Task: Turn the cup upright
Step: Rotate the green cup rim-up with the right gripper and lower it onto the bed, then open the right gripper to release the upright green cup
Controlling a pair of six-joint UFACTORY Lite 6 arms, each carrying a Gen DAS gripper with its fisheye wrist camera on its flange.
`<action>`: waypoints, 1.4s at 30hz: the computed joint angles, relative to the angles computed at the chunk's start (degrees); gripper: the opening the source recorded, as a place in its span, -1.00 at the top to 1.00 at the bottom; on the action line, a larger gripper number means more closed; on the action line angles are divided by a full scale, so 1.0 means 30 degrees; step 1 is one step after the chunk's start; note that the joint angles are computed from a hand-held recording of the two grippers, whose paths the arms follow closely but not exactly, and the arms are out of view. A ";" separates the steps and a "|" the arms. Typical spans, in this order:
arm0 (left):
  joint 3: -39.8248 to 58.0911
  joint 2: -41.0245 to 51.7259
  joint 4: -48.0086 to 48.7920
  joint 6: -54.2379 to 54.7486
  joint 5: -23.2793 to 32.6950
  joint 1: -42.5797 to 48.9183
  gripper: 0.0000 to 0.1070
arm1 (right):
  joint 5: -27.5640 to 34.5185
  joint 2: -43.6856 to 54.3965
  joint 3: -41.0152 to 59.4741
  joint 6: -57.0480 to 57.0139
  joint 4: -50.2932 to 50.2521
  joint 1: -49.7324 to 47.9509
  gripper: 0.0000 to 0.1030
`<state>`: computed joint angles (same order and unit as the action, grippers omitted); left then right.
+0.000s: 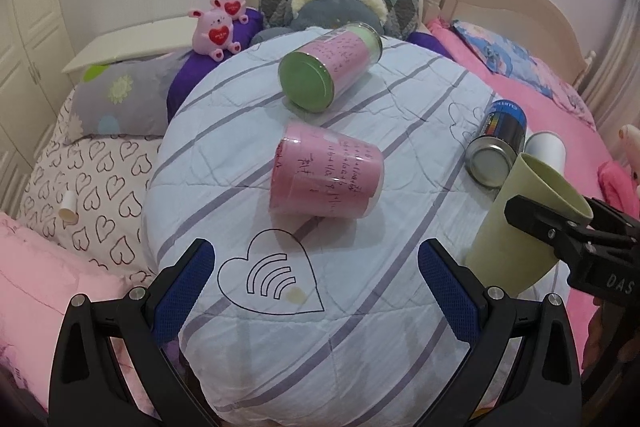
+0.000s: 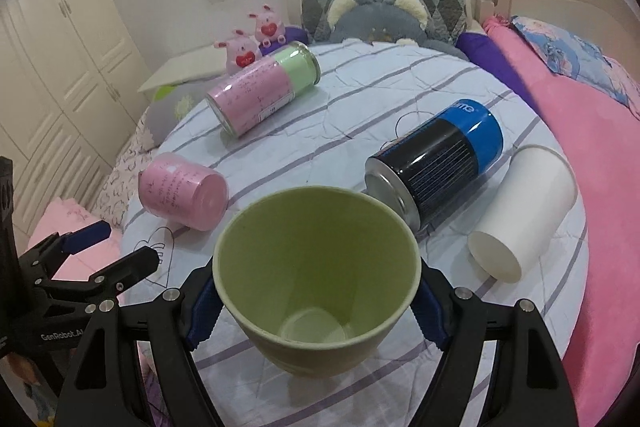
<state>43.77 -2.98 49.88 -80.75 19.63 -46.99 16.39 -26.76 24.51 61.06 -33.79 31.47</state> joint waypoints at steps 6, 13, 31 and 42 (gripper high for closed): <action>0.0576 0.0367 0.1089 -0.1138 0.1440 -0.0822 -0.92 | 0.0868 -0.1527 -0.1300 0.4575 -0.3888 0.1952 -0.57; 0.0611 0.0010 0.1124 -0.1315 0.1879 -0.1175 -0.92 | -0.0462 -0.2746 -0.2137 0.2246 -0.1710 0.0840 -0.62; 0.1261 -0.0301 0.1231 -0.1847 0.3387 -0.2624 -0.92 | 0.0410 -0.5928 -0.2834 0.2281 -0.1440 0.1831 -0.65; 0.1561 -0.0789 0.1768 -0.3045 0.4549 -0.4013 -0.92 | 0.3668 -0.9707 -0.3148 0.2953 -0.2217 0.3576 -0.65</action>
